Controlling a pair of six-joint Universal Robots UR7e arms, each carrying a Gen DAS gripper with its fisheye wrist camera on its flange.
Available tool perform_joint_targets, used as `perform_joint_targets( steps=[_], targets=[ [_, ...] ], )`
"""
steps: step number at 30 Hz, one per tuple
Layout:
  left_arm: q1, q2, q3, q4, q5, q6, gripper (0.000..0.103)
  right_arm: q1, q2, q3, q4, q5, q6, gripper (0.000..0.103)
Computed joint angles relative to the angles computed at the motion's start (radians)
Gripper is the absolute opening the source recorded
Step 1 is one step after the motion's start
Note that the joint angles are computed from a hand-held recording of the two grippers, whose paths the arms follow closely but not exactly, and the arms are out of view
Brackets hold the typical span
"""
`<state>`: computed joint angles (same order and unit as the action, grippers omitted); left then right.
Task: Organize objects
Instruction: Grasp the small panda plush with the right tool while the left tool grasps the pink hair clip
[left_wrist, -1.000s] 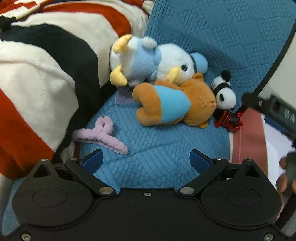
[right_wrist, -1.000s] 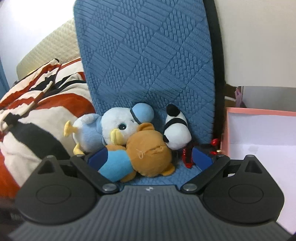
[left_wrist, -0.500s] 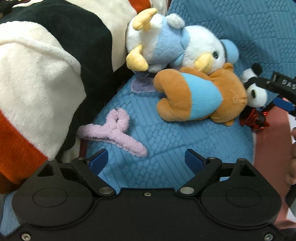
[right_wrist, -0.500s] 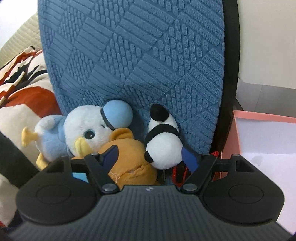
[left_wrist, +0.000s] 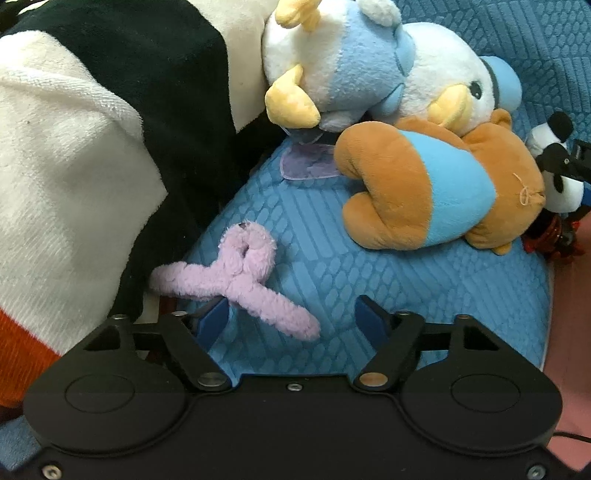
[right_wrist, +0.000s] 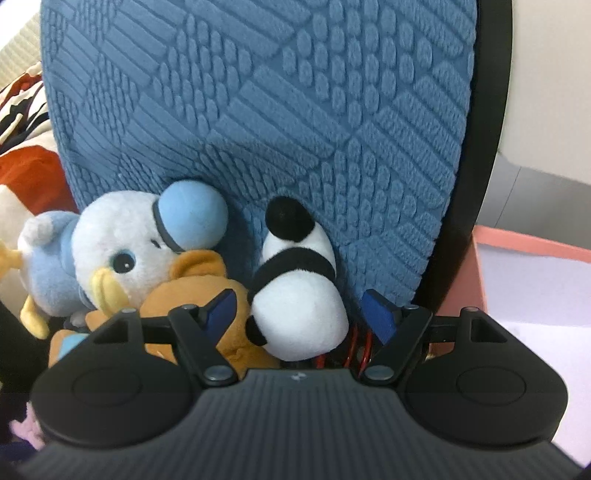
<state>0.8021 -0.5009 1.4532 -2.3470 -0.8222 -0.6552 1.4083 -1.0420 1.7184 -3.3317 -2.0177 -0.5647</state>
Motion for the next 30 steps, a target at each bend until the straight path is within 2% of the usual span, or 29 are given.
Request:
perform_joint_targets(
  steps=[2,3,6,8,13,18,22,30],
  targets=[
    [0.005,0.000,0.003,-0.016,-0.006,-0.004,0.065,-0.009,-0.005,-0.009,0.047,0.008,0.032,0.074],
    [0.007,0.001,0.006,-0.027,-0.008,-0.005,0.058,-0.014,-0.008,-0.010,0.064,0.012,0.044,0.070],
    [0.008,0.008,0.004,-0.011,0.016,-0.018,0.046,-0.022,-0.010,-0.014,0.093,0.017,0.068,0.064],
    [0.009,0.003,0.016,-0.033,0.014,-0.006,0.045,-0.023,-0.013,-0.016,0.111,0.024,0.086,0.063],
    [0.010,-0.020,0.055,-0.095,-0.024,0.008,0.027,-0.017,-0.030,0.005,0.095,0.017,0.065,0.062],
    [-0.003,-0.032,0.091,-0.161,-0.050,0.058,0.022,-0.010,-0.063,0.061,0.041,0.033,0.019,0.061],
    [-0.004,-0.046,0.115,-0.214,-0.099,0.081,0.016,0.008,-0.061,0.096,-0.036,0.024,-0.001,0.061],
    [-0.017,-0.078,0.167,-0.273,-0.160,0.110,0.015,0.022,-0.131,0.220,-0.133,0.048,-0.012,0.061]
  ],
)
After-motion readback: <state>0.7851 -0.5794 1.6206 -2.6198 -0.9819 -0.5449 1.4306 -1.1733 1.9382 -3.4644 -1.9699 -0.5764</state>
